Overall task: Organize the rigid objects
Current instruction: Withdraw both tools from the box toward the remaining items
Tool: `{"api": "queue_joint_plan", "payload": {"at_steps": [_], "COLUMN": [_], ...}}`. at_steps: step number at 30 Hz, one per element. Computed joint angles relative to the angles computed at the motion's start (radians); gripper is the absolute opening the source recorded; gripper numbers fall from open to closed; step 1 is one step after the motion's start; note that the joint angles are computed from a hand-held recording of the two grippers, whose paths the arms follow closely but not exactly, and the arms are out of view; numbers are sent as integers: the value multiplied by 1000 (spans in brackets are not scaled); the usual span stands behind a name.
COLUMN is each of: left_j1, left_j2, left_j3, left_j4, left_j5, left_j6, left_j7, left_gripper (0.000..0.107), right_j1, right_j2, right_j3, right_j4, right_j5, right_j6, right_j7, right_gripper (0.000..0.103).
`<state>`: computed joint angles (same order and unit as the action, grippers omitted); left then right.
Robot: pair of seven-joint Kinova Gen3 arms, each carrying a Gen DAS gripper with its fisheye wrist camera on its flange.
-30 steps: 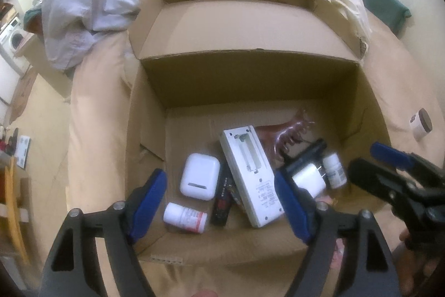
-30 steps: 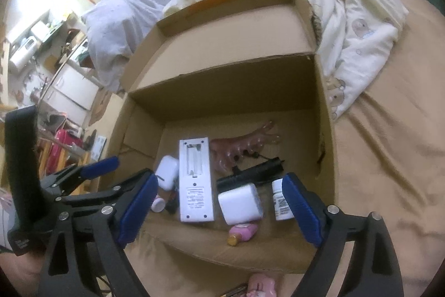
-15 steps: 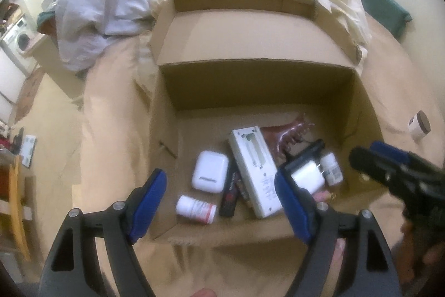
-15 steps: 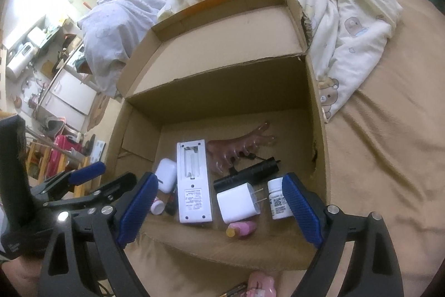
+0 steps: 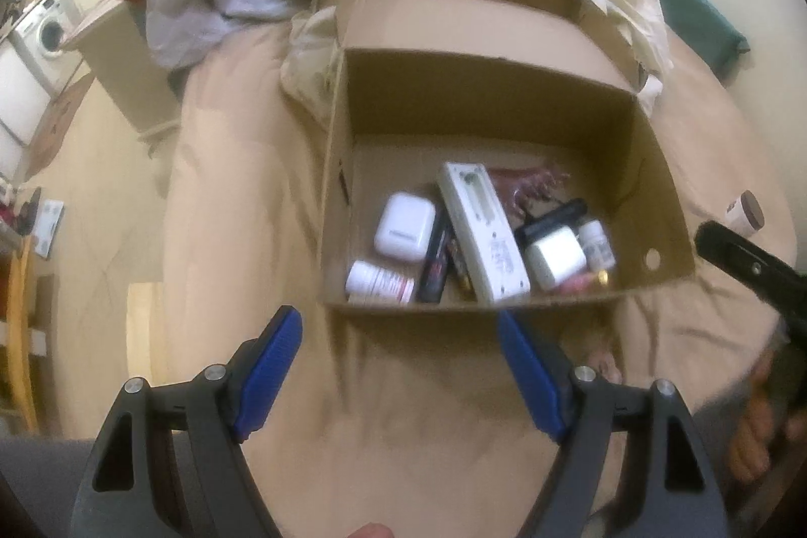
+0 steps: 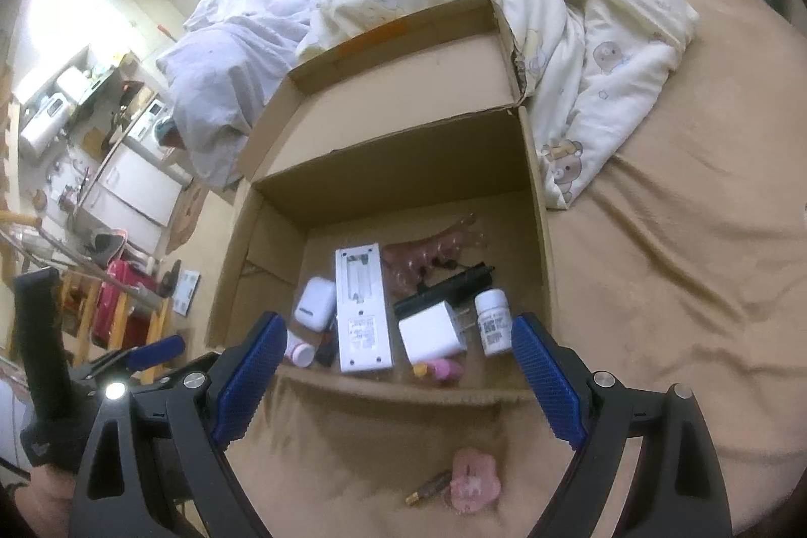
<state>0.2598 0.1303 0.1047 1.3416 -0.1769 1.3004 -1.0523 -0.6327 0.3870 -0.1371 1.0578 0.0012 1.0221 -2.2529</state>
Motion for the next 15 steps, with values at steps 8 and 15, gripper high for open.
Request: {"api": "queue_joint_plan", "payload": {"at_steps": [8,15], "left_j1": [-12,-54], "left_j2": [-41,-42], "left_j3": [-1,-14], "left_j4": [68,64], "left_j5": [1,48], "left_j6": [-30,-30], "left_j7": [30,45], "left_gripper": [78,78], "right_j1": [153,197], "right_j2": [-84,-81], "right_j3": [-111,-113], "right_j4": [208,254], "right_j5": [-260,-381], "right_j6": [-154,-127], "right_j7": [43,71], "right_gripper": [96,96]}}
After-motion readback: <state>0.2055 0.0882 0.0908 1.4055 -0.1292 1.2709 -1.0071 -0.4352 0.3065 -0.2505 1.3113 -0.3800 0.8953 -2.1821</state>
